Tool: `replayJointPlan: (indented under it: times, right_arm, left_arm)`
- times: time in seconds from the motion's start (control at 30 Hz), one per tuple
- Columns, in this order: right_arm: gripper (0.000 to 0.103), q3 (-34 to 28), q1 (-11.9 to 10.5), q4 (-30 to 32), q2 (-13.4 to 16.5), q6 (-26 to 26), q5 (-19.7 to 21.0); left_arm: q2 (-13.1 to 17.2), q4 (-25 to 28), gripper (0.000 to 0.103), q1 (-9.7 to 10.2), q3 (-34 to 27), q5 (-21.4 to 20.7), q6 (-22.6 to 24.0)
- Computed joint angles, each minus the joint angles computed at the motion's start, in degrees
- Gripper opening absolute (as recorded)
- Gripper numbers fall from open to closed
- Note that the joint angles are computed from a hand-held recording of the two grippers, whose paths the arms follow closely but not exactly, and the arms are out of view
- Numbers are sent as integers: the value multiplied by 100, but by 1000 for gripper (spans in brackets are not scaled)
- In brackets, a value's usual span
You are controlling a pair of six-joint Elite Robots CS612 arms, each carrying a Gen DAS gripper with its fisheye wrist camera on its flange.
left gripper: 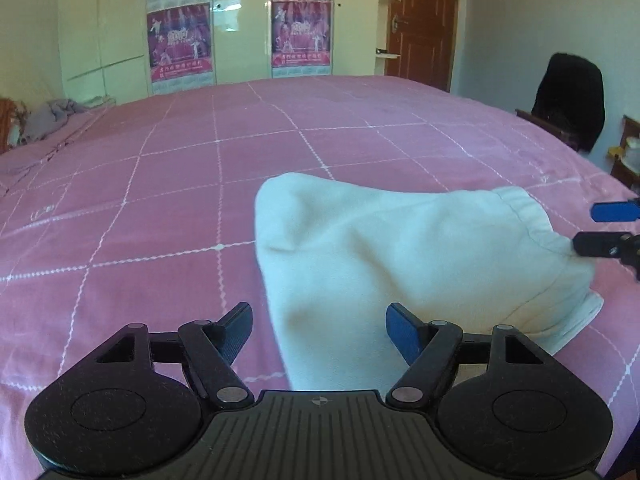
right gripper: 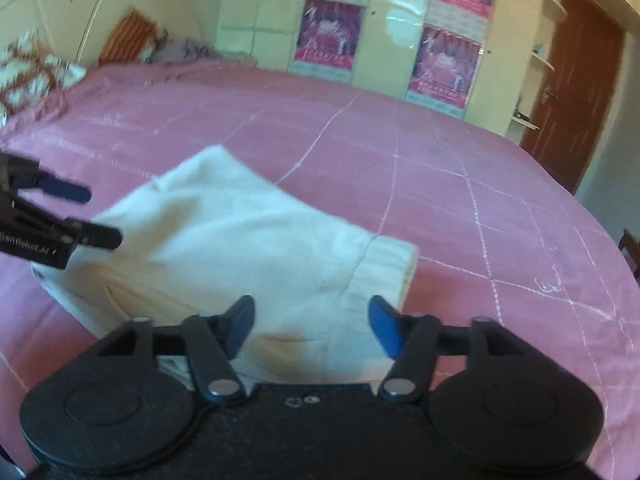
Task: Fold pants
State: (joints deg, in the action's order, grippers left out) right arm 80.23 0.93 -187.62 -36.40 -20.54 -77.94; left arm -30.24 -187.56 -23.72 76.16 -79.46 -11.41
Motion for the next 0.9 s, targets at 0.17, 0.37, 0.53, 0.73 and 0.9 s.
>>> replayJointPlan:
  times: [0.17, 0.37, 0.53, 0.73, 0.9]
  right_arm:
    - [69, -402, -668, 1227, 71, 2199, 1851]
    - [67, -1350, -986, 2816, 737, 2961, 3574]
    - [46, -1932, -901, 3098, 1070, 2686, 3773]
    - [32, -2488, -849, 3466, 1100, 1558, 4254]
    - [32, -4105, -718, 3830, 1727, 1719, 4275]
  left_arm:
    - [380, 330, 73, 601, -564, -2198, -1476]
    - [1131, 188, 72, 924, -1569, -3916, -2466]
    - [1451, 314, 34, 922, -2167, -3932, -2691]
    - [1551, -272, 29, 1030, -2678, -4026, -2623]
    - [2063, 213, 29, 1185, -4004, -3889, -2617]
